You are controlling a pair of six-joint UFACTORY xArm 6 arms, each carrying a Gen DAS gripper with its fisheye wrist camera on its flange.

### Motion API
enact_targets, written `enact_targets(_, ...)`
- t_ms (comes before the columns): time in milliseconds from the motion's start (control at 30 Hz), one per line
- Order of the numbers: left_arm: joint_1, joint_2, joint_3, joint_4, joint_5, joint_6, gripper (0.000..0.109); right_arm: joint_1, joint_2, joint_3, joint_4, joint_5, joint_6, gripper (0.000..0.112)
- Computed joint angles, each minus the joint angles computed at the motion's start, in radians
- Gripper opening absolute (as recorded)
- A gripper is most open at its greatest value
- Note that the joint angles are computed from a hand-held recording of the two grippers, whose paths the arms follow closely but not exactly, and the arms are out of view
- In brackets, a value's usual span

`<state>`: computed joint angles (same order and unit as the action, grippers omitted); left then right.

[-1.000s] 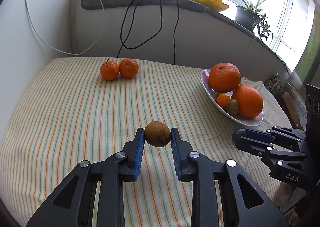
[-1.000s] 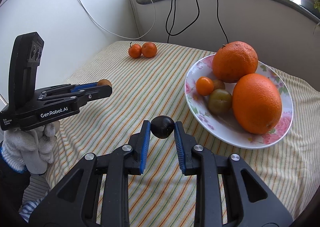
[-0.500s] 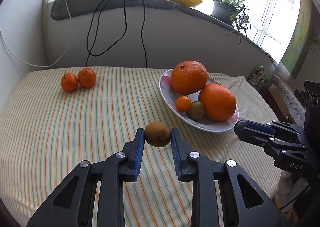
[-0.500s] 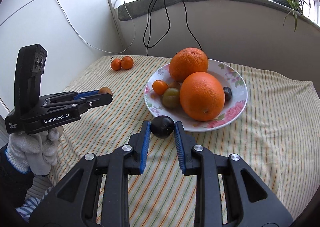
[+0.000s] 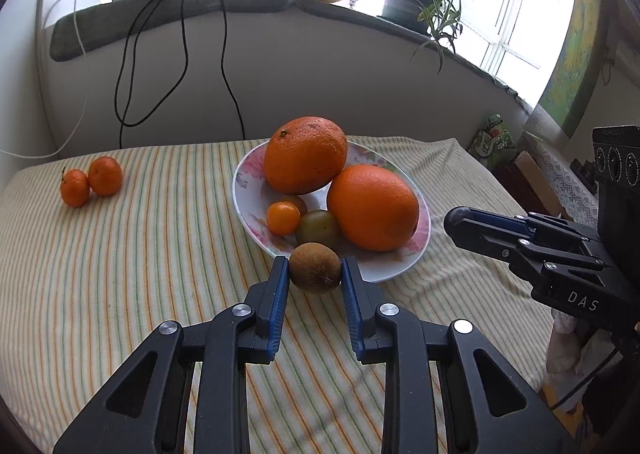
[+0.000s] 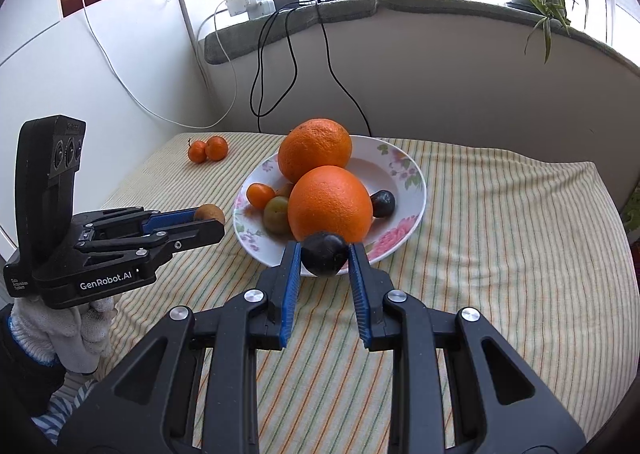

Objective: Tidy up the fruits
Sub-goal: 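Carry the kiwi and the plum over the white plate with both tools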

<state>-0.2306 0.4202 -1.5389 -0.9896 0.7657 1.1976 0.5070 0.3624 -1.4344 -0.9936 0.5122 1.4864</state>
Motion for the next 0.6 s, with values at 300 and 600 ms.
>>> enact_targets(300,-0.029,0.008,-0.008,0.012,-0.005,-0.003,0.025,-0.041,-0.023,0.035,-0.017,-0.020,0.023,0.026)
enact_targets(600,-0.048,0.013,-0.016,0.024,-0.017,-0.005,0.025,-0.090,0.015,0.006,0.025,-0.054,-0.018,0.026)
